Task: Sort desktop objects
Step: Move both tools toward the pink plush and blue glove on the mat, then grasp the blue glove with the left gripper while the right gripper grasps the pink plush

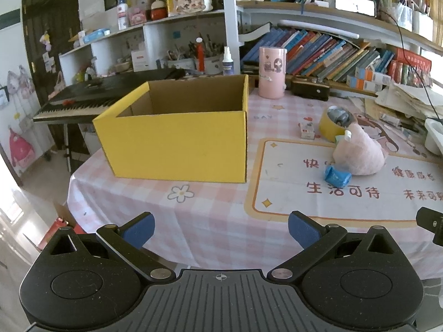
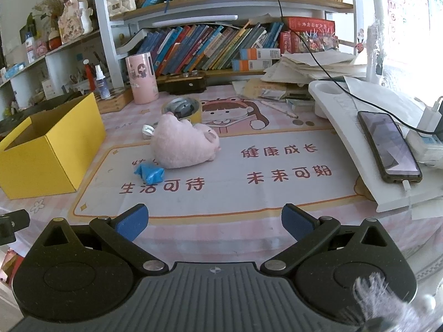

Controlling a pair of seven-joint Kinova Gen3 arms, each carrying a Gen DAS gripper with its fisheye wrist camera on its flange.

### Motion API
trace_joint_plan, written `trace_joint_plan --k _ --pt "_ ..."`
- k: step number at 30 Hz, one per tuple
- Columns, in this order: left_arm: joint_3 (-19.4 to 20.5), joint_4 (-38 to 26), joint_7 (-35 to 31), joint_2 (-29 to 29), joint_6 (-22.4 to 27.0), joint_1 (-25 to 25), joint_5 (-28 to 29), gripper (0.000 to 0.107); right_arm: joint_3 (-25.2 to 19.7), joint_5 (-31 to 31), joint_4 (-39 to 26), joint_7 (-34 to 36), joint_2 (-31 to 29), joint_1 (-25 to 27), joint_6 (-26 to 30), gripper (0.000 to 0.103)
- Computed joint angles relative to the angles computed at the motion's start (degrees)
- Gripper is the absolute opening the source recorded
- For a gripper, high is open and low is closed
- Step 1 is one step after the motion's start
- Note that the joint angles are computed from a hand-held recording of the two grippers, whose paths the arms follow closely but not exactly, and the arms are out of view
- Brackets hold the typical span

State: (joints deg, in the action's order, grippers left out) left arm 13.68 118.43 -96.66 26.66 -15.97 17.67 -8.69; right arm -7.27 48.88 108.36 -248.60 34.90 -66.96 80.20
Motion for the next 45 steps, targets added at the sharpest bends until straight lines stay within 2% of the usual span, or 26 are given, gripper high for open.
trace_joint_plan --k 9,24,33,39,45 --pt "0.6 -1.6 0.2 1.0 0.9 -0.4 -0.6 0.103 0.3 1.6 1.0 1.3 -0.7 1.9 -2.2 0.103" --pt "-6.4 -5.2 -3.3 2.3 3.5 8.2 6.9 0.103 -0.3 6.9 6.2 4.0 -3.8 5.8 -8.2 0.103" --pt "-15.0 -8.5 -4.7 3.5 6.9 18.3 15.3 0.103 -0.9 12.5 11.8 5.5 -6.7 9.4 -13.8 0.103" --pt "-23.0 -10.9 -3.7 4.7 9.3 26.9 21.5 0.103 -1.6 18.2 16.6 6.6 -9.0 13.0 -17.3 0.103" --pt "-34.1 -13.0 0.3 6.7 11.7 37.9 26.7 0.103 -2.5 25.3 21.0 8.5 -11.2 18.2 -21.6 0.103"
